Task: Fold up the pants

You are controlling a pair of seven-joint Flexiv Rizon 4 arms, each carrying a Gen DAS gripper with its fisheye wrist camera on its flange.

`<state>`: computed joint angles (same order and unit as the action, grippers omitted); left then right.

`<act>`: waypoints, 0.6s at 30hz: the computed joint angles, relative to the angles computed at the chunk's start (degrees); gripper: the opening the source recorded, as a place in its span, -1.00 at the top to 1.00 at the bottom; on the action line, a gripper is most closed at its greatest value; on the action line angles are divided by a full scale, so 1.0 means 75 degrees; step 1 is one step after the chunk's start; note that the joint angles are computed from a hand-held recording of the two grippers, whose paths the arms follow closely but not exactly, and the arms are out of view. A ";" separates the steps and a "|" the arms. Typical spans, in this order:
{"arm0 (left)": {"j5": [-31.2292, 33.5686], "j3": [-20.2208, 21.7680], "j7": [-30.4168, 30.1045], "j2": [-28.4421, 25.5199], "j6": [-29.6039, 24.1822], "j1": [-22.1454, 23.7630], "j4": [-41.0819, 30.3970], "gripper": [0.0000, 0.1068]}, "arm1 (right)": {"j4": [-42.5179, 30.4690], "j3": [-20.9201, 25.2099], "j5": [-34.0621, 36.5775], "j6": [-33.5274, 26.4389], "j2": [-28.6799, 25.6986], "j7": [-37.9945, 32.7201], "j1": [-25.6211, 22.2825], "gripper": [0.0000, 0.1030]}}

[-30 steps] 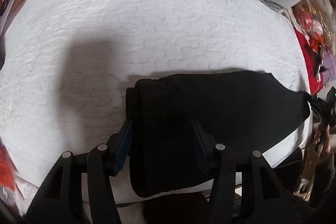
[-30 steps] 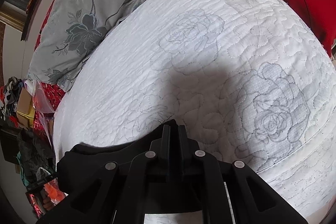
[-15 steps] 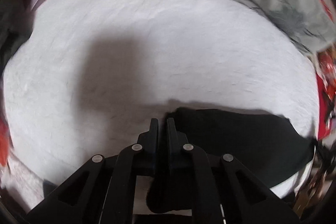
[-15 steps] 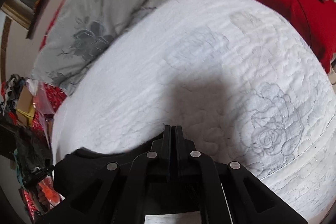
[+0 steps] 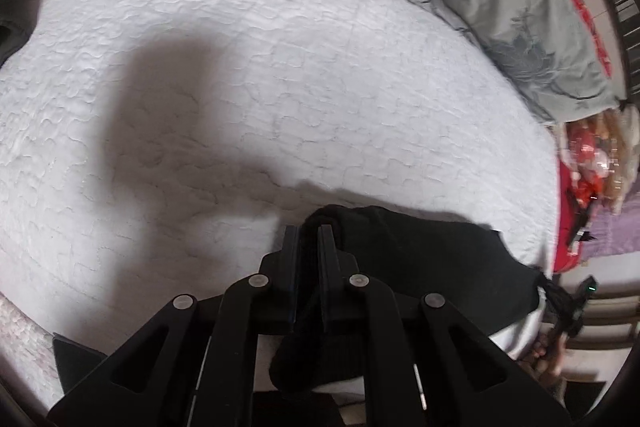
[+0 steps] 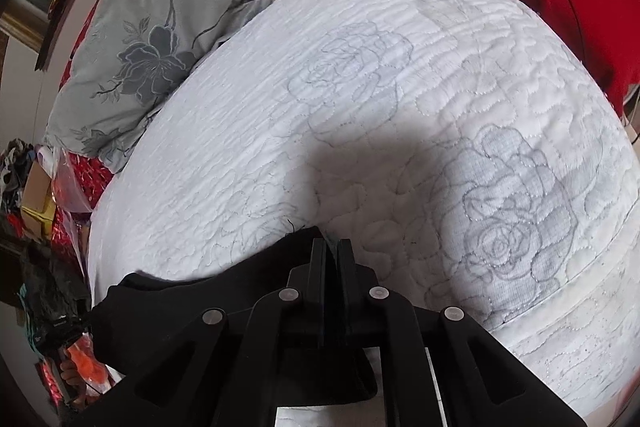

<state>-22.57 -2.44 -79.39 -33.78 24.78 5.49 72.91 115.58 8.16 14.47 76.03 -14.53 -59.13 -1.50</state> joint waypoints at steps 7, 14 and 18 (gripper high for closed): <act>-0.0242 -0.0119 0.0486 0.0169 0.0183 0.0014 0.0315 -0.12 | 0.0016 -0.0054 -0.0097 -0.0136 0.0051 0.0034 0.0051 0.85; 0.0397 0.0028 0.0604 0.0180 0.0268 -0.0435 0.0230 -0.06 | 0.0007 -0.0074 -0.0112 -0.0165 0.0052 0.0144 0.0059 0.85; 0.1620 0.0458 0.0032 -0.0044 0.0023 -0.0832 -0.0247 0.49 | 0.0004 -0.0091 -0.0160 -0.0218 0.0066 0.0143 0.0072 0.85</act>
<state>-10.42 0.99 -79.16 -34.12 24.95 -0.75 71.06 115.60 7.47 13.27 74.39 -14.03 -58.06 -0.96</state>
